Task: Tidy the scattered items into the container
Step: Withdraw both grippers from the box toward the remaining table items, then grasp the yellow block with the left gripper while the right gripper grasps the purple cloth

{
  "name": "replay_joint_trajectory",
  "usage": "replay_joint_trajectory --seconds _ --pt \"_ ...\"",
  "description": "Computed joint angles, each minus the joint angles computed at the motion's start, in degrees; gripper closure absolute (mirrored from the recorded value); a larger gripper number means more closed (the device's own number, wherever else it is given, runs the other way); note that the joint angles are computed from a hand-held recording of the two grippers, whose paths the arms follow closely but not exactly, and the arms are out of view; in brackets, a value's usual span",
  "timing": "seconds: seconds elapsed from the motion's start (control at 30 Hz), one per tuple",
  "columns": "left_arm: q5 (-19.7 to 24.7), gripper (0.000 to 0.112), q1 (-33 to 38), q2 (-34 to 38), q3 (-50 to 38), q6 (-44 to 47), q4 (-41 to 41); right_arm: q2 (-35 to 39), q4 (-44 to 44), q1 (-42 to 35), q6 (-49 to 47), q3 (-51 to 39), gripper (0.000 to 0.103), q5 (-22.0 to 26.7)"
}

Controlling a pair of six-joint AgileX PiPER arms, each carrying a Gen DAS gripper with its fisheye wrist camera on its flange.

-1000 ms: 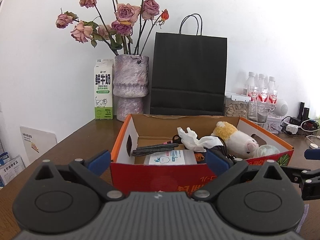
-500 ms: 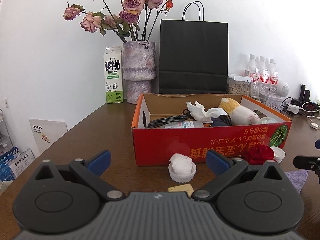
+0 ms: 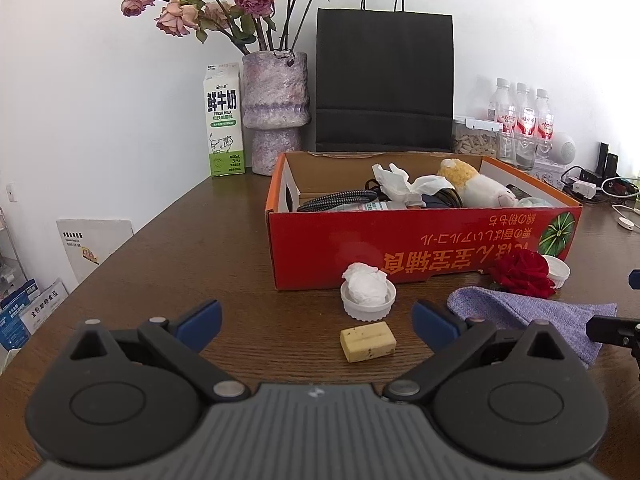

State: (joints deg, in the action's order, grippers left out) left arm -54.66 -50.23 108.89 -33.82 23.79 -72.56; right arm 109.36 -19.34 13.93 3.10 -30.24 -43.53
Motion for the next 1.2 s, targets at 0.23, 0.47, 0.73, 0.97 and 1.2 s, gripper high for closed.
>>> replay_joint_trajectory --seconds 0.23,0.47,0.73,0.97,1.2 --pt "6.98 0.009 2.11 1.60 -5.70 12.03 -5.47 0.21 -5.37 -0.13 5.88 -1.05 0.000 0.05" --pt "11.63 0.013 3.99 2.81 -8.68 15.23 -7.77 1.09 1.12 6.89 2.95 -4.09 0.001 5.19" --pt "13.47 0.038 6.15 1.92 -7.69 9.37 -4.68 2.25 7.62 11.09 0.89 -8.06 0.007 12.88" --pt "13.18 0.072 6.01 1.08 -5.77 4.98 0.35 2.23 4.97 10.53 4.38 -7.90 0.014 12.78" --pt "13.54 0.080 6.01 0.56 -4.89 2.96 2.68 1.98 -0.87 9.08 8.75 -7.64 0.034 11.71"
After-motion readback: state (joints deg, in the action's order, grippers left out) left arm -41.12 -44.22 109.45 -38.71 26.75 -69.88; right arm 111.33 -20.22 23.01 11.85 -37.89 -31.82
